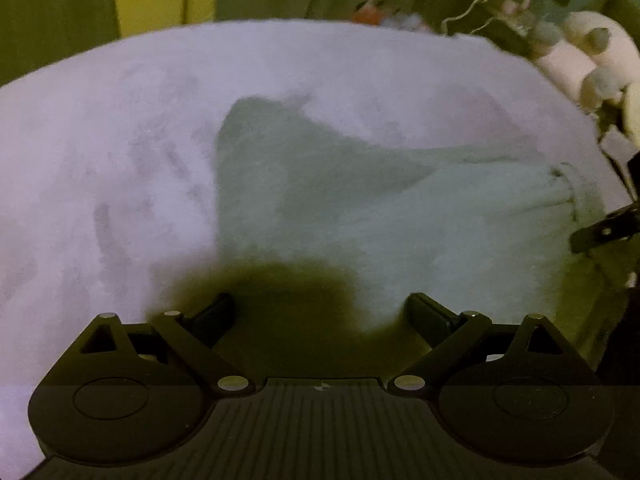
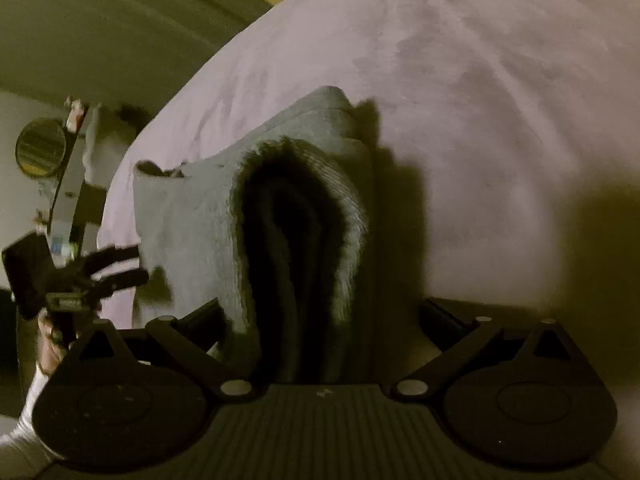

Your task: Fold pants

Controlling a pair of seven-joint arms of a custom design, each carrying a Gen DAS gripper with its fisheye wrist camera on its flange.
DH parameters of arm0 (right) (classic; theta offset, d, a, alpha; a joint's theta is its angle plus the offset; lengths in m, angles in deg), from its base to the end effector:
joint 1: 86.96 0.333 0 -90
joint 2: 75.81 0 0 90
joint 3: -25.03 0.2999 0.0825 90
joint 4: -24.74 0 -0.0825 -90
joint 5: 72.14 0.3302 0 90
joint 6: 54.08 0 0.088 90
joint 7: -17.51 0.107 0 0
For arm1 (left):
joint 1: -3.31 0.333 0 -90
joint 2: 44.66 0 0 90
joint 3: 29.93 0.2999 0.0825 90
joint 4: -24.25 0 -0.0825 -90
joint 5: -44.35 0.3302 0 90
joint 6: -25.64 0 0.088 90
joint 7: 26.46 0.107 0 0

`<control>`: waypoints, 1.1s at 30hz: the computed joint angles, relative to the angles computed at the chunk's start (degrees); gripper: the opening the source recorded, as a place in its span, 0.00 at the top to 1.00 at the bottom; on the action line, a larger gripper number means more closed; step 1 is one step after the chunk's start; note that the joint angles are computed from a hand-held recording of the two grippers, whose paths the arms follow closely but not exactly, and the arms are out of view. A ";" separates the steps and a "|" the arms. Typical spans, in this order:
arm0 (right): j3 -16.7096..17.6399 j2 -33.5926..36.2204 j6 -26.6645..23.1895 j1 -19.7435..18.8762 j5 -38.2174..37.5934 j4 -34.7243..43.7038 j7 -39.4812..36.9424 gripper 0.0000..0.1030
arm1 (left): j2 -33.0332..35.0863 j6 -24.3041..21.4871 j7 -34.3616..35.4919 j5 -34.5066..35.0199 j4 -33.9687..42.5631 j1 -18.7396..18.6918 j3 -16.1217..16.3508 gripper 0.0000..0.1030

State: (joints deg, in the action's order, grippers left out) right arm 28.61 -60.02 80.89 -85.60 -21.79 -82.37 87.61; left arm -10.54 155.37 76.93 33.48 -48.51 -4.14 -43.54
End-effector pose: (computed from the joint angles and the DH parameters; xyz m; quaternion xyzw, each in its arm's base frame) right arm 0.5912 0.0589 0.4074 -0.6108 0.7097 0.1320 0.3254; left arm 0.6644 -0.2129 0.4628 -0.5180 0.8184 -0.2477 0.0253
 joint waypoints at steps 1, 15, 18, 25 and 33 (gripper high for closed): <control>-0.09 0.59 -0.88 -0.07 -0.59 0.95 0.44 0.02 | 0.56 -0.78 -0.35 -0.51 0.69 0.37 -0.03 0.05; 2.49 5.45 -6.60 -3.63 9.68 5.84 -10.01 0.02 | 4.01 -3.20 8.07 -12.35 1.55 5.40 -4.52 0.00; 2.72 8.95 -8.10 -2.64 9.26 9.92 -9.04 0.02 | 5.52 -3.72 9.47 -8.81 3.67 3.02 -3.07 0.00; 2.48 5.69 -1.77 -0.59 8.82 6.13 -5.02 0.14 | 4.45 -0.68 8.12 -13.98 2.39 4.12 -5.67 0.02; 2.57 5.27 2.48 0.26 9.54 4.63 -3.29 0.40 | 4.51 3.46 1.60 -13.25 1.07 2.15 -3.54 0.48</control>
